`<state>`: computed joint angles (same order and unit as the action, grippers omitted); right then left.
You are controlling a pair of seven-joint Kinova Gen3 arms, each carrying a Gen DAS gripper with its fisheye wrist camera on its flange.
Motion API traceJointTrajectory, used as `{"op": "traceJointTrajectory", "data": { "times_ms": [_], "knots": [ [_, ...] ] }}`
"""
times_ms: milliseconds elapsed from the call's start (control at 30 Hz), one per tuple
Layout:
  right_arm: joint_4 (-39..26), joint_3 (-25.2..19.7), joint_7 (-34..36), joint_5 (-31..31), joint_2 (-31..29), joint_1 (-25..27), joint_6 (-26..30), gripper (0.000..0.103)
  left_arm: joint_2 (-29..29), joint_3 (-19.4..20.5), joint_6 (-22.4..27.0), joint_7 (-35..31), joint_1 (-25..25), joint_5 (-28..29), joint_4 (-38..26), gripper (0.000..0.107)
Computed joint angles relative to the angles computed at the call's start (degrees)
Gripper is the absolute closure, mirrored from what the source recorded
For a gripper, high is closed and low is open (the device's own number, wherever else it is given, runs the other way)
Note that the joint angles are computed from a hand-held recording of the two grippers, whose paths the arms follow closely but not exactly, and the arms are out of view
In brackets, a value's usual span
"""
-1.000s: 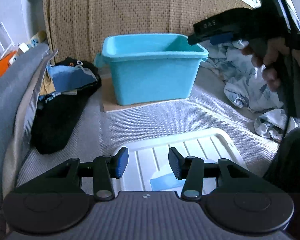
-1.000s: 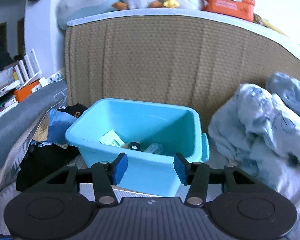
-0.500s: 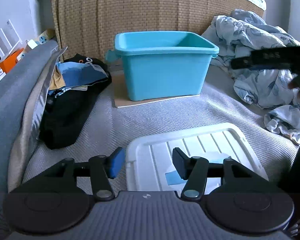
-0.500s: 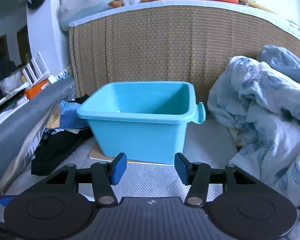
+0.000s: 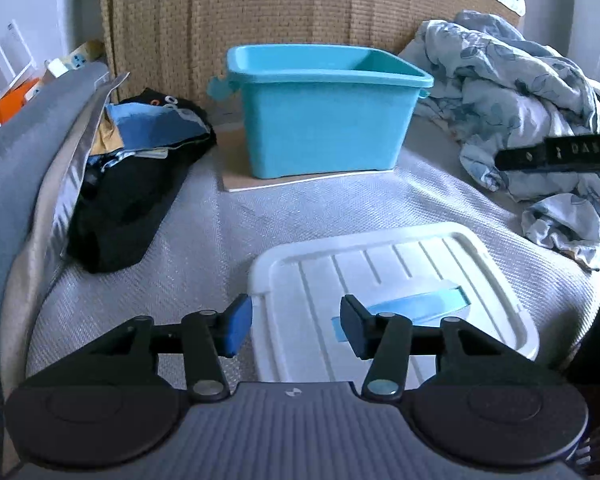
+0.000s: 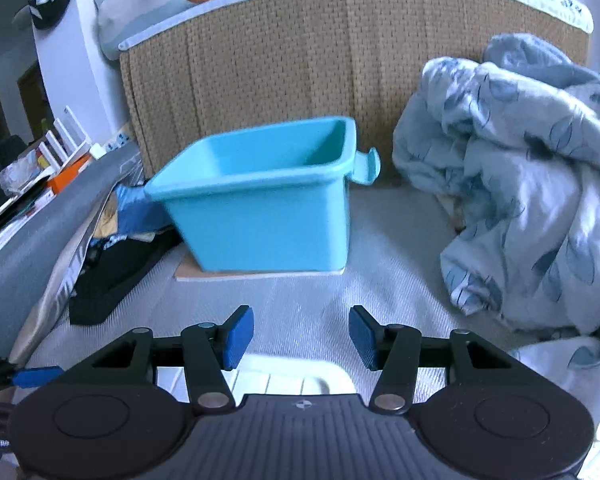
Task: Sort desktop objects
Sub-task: 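Move both tools toward the white plastic lid with the blue handle, then close the left gripper on the blue handle while the right gripper grips the lid edge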
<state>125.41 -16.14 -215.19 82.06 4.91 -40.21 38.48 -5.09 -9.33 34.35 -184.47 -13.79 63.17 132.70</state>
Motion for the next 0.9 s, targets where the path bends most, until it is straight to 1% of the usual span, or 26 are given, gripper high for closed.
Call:
{"op": "traceJointTrajectory", "data": {
  "times_ms": [100,233,300,367,433,567,633,733,833,900],
  "knots": [
    [-0.20,0.26,3.11,-3.19,0.46,0.55,-1.89,0.046,1.18,0.22,-0.53,-0.01,-0.13,-0.33,-0.29,0.055],
    [-0.92,0.54,8.38,-7.96,1.50,0.06,-2.00,0.046,2.45,0.53,-1.23,-0.83,-0.57,0.92,-0.13,0.055],
    [-1.26,0.86,11.16,-10.24,1.91,-0.19,-2.55,0.045,3.68,1.13,-1.99,1.01,-0.76,0.61,-0.40,0.054],
    [-1.13,1.24,12.62,-10.91,2.22,-0.48,-3.57,0.044,4.98,1.86,-2.83,4.13,-0.87,-0.46,-0.89,0.054],
    [-1.23,1.60,14.22,-12.06,2.77,-0.71,-4.41,0.044,6.09,2.31,-2.15,5.03,-1.30,-0.87,-1.39,0.054],
    [-1.50,2.97,18.48,-16.23,3.54,0.08,-8.03,0.044,7.24,3.70,-2.85,4.32,-1.41,-0.51,-1.54,0.054],
    [-1.27,3.99,18.41,-16.88,3.66,0.17,-9.68,0.044,7.91,3.98,-2.57,4.97,-1.66,-0.89,-1.88,0.054],
    [0.12,5.77,15.64,-15.82,3.26,1.28,-14.97,0.043,9.15,4.26,-1.75,6.77,-2.26,-1.85,-2.74,0.054],
    [0.33,6.52,16.50,-17.40,3.67,1.77,-16.54,0.043,10.65,4.55,-0.08,10.36,-3.14,-3.42,-4.21,0.054],
    [0.36,6.89,18.34,-19.12,3.86,1.97,-17.05,0.043,11.06,5.09,-0.50,10.62,-3.45,-3.54,-4.47,0.054]
  ]
}}
